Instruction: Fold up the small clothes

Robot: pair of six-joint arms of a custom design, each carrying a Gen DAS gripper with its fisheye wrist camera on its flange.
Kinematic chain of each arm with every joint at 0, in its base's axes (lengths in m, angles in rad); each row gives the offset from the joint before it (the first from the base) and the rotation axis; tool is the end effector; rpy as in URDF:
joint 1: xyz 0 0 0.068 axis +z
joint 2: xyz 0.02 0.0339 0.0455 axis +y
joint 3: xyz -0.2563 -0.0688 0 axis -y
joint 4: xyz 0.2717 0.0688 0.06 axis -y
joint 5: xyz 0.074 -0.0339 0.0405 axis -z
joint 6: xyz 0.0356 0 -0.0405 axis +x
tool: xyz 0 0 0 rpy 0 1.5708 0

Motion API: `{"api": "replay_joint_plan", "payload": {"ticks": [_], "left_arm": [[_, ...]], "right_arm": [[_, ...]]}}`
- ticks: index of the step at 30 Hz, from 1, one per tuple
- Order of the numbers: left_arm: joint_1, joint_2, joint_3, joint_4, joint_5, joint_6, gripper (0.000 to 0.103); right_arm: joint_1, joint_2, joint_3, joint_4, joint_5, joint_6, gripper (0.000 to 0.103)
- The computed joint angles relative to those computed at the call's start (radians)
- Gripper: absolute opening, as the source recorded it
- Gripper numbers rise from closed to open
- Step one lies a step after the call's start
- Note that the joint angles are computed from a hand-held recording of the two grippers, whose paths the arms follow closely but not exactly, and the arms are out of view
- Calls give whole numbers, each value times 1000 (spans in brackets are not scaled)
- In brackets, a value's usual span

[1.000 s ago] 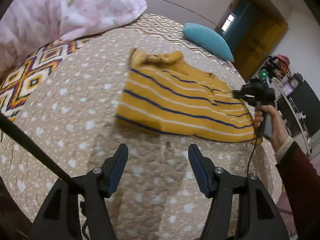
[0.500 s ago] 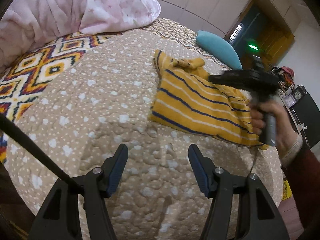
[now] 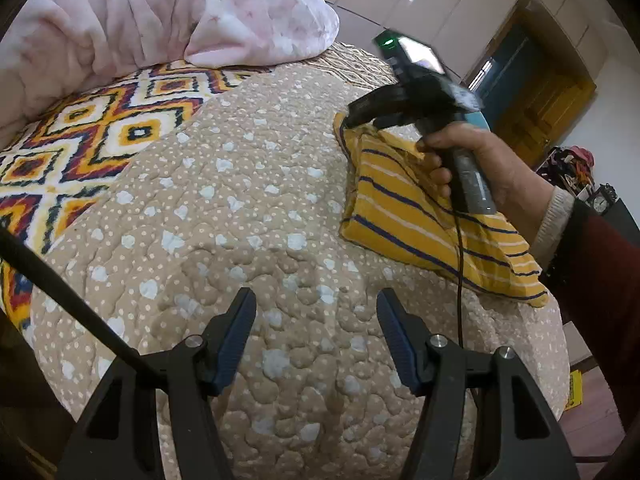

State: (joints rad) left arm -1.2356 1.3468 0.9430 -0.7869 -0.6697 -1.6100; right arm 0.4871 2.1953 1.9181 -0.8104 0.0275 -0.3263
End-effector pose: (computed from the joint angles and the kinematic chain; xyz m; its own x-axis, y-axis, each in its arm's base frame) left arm 0.1111 -0.2518 0.2172 -0.6521 -0.5094 -0.5615 -0.3313 0.8576 -0.3933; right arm 0.4410 0.2325 0.2077 -0.5949 -0.6777 -0.4323 -0.6833 0.7096 -0.1720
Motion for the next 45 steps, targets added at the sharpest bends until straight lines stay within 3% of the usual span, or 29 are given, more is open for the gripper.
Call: {"api": "replay_joint_plan", "payload": {"ticks": [6, 9, 15, 21, 27, 30, 36, 41, 45], "left_arm": [[-27, 35, 52, -63, 1, -41, 62], [-48, 75, 105, -105, 6, -60, 62], [-82, 179, 242, -193, 4, -63, 67], [-61, 316, 412, -210, 11, 50, 70], [6, 469, 546, -120, 88, 190, 71], [28, 575, 640, -132, 110, 236, 71], [53, 771, 818, -245, 127, 244, 71], [41, 830, 890, -302, 103, 237, 79], [37, 826, 877, -285, 112, 224, 86]], "right_arm": [[-98, -263, -206, 32, -199, 13, 50], [-162, -386, -315, 10, -279, -18, 57], [-475, -605, -566, -48, -446, -164, 58], [-826, -666, -694, -25, -515, -300, 58], [-1044, -685, -749, -31, -609, -384, 59], [-1114, -692, -783, -30, -655, -403, 59], [-1161, -766, -917, 32, -673, -428, 61], [-1142, -813, -1027, 128, -626, -416, 62], [-1136, -793, -1063, 180, -595, -394, 63]]}}
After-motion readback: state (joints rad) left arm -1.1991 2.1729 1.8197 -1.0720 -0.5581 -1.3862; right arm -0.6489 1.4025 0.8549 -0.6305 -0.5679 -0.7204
